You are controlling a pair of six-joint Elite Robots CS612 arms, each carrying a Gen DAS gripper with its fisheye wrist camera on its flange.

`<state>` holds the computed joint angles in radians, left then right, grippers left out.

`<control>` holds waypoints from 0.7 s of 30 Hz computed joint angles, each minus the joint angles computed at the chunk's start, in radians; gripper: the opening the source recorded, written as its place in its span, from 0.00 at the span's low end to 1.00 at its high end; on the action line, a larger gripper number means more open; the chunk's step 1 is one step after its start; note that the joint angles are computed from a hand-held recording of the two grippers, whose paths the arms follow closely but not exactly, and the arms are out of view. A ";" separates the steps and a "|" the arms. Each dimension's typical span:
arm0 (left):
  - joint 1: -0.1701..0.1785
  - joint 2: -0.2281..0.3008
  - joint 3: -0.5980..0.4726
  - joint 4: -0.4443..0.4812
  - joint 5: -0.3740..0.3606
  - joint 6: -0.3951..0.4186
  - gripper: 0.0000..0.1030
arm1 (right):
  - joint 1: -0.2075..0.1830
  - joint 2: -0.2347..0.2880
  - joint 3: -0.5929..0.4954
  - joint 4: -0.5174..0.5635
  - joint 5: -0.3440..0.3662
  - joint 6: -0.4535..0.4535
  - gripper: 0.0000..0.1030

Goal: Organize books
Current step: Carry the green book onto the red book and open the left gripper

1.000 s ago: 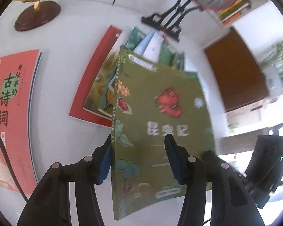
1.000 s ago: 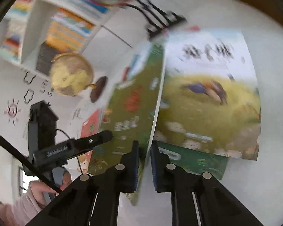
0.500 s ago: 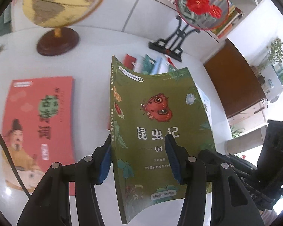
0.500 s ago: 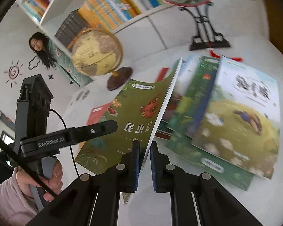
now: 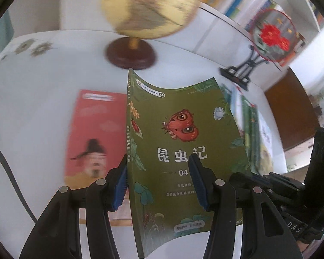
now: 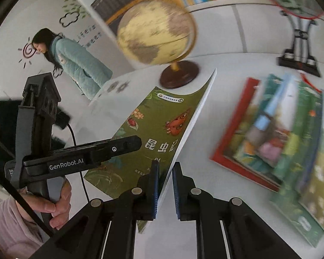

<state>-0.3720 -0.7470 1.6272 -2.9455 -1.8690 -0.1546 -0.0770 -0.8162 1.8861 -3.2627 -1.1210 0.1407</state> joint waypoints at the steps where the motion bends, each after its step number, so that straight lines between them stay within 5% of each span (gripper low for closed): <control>1: 0.011 0.004 -0.003 -0.001 0.000 -0.011 0.48 | 0.006 0.005 -0.011 0.012 0.002 -0.005 0.11; 12: 0.071 0.040 -0.039 0.061 -0.018 -0.025 0.48 | 0.075 0.078 -0.139 0.157 -0.005 -0.036 0.13; 21: 0.062 0.050 -0.058 0.156 0.037 0.003 0.51 | 0.074 0.096 -0.159 0.241 -0.051 0.064 0.16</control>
<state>-0.3102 -0.6966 1.5693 -2.7893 -1.8319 -0.1515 -0.0025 -0.7199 1.7267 -3.0219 -1.1722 0.2044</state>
